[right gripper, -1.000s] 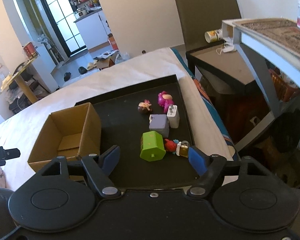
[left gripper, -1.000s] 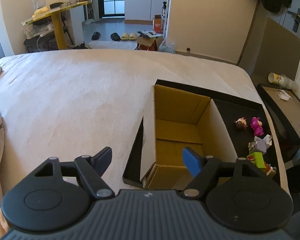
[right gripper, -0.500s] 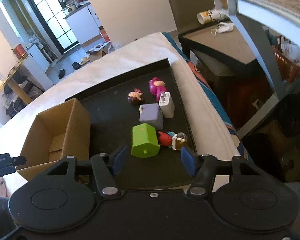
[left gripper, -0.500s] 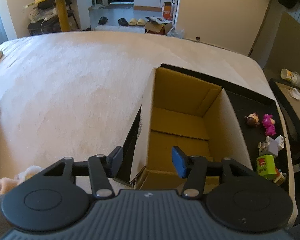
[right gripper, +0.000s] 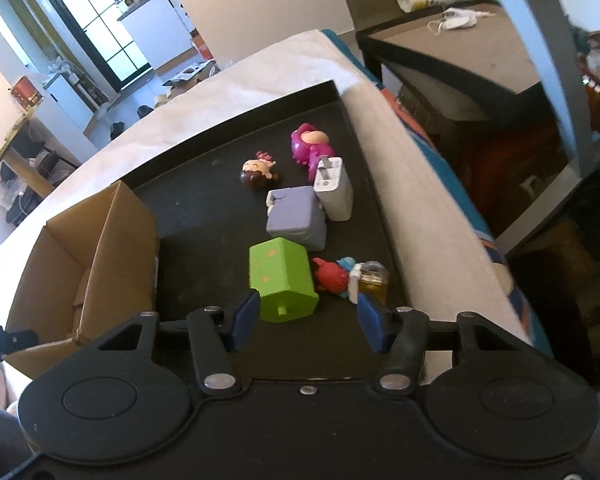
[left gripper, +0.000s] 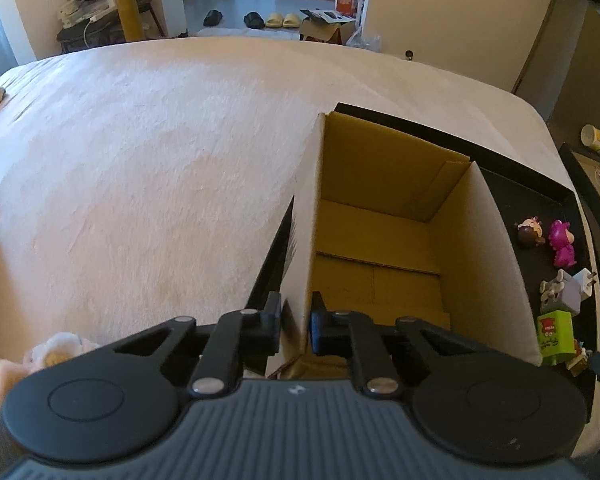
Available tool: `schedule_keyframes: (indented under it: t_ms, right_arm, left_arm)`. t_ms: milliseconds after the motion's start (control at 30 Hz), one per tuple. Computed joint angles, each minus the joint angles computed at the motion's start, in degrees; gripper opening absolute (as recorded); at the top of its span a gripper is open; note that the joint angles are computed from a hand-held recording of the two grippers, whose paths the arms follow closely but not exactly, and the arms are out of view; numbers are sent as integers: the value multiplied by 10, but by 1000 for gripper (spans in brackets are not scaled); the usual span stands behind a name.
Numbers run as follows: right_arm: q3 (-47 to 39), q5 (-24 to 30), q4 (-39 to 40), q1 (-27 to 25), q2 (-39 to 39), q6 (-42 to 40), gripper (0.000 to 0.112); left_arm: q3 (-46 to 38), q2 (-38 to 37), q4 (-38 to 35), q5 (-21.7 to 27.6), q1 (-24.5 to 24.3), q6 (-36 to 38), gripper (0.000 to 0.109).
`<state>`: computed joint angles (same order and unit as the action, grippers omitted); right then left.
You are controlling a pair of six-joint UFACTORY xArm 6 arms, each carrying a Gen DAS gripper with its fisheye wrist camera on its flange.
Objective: Organize rigid objects
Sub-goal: 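Move the right gripper toward the green hexagonal block and open it, then close the right gripper on the green hexagonal block and lift it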
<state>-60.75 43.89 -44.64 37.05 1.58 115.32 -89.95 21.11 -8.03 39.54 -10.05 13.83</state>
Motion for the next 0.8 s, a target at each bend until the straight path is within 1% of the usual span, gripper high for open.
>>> schedule_keyframes:
  t_ms: [200, 333, 400, 467, 600, 700, 800]
  right_arm:
    - [-11, -52, -13, -21, 30, -6, 53]
    - [-22, -69, -16, -29, 47, -6, 53]
    - [-22, -76, -17, -32, 52, -3, 49]
    - [-20, -81, -22, -35, 54, 4, 44]
    - [-10, -92, -68, -39, 53, 59, 44]
    - [-15, -96, -76, -42, 59, 60, 46]
    - [-18, -115, -71, -50, 66, 56, 50]
  left_arm:
    - [-35, 20, -2, 22, 5, 9, 12]
    - [-54, 34, -2, 27, 4, 26, 11]
    - [-61, 41, -2, 27, 4, 27, 11]
    - [-70, 49, -1, 28, 3, 24, 11]
    - [-75, 58, -8, 30, 0, 18, 11]
    - [-70, 59, -16, 23, -2, 25, 11]
    - [-67, 62, -23, 22, -1, 29, 11]
